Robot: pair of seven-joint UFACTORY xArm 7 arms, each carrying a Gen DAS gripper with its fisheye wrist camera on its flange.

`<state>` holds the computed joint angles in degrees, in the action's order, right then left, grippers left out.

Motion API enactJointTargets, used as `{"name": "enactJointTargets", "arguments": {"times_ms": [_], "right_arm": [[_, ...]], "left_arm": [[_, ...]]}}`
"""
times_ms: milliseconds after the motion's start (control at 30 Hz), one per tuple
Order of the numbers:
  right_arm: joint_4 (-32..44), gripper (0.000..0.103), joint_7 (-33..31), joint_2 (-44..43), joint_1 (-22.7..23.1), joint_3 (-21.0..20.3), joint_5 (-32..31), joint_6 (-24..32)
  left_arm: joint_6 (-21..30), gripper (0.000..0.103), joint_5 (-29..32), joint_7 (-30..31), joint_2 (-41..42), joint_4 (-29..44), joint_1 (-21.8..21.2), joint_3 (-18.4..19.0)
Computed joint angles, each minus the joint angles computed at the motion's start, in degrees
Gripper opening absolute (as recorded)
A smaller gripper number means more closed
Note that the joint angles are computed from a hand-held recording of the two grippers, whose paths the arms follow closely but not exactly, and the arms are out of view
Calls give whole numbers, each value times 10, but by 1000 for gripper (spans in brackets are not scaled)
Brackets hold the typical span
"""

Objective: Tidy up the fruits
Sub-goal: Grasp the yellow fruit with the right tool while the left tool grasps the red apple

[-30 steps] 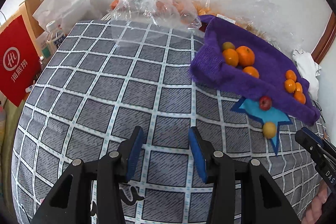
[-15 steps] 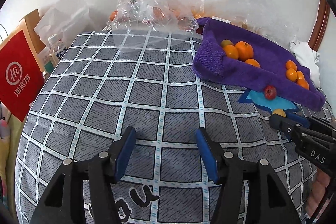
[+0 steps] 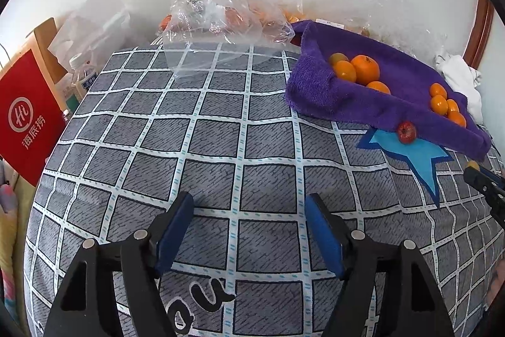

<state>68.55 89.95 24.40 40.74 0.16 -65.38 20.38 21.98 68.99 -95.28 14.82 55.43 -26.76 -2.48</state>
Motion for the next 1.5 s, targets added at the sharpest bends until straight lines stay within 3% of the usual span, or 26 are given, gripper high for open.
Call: {"name": "enactJointTargets", "arguments": {"times_ms": [367, 467, 600, 700, 800, 900, 1000, 1267, 1367, 1500], "right_arm": [[-86, 24, 134, -41, -49, -3, -84, -48], [-89, 24, 139, -42, -58, 3, -90, -53], [-95, 24, 112, -51, -60, 19, -76, -19], [-108, 24, 114, -62, -59, 23, -92, 0], [-126, 24, 141, -71, -74, 25, -112, -16], [-134, 24, 195, -79, -89, 25, -157, -39], [-139, 24, 187, -84, -98, 37, -149, -22], [-152, 24, 183, -94, -115, 53, -153, -2], [-148, 24, 161, -88, -116, 55, -136, -2], [-150, 24, 180, -88, -118, 48, -154, -24]], "left_arm": [[9, 73, -8, 13, 1, 2, -1, -2], [10, 73, -8, 13, 2, 3, -3, -1], [15, 73, -10, 11, -3, -1, -3, -2], [8, 70, -60, 48, -8, -2, 3, -14], [-17, 69, -67, 39, -14, 5, -4, -11], [-38, 69, -66, 39, 1, 31, -15, -10], [-42, 69, -66, 41, 29, 66, -35, -3], [-46, 54, -164, 131, 111, 158, -74, 9], [-42, 54, -199, 169, 137, 193, -86, 14], [-41, 52, -236, 203, 170, 234, -108, 30]]}}
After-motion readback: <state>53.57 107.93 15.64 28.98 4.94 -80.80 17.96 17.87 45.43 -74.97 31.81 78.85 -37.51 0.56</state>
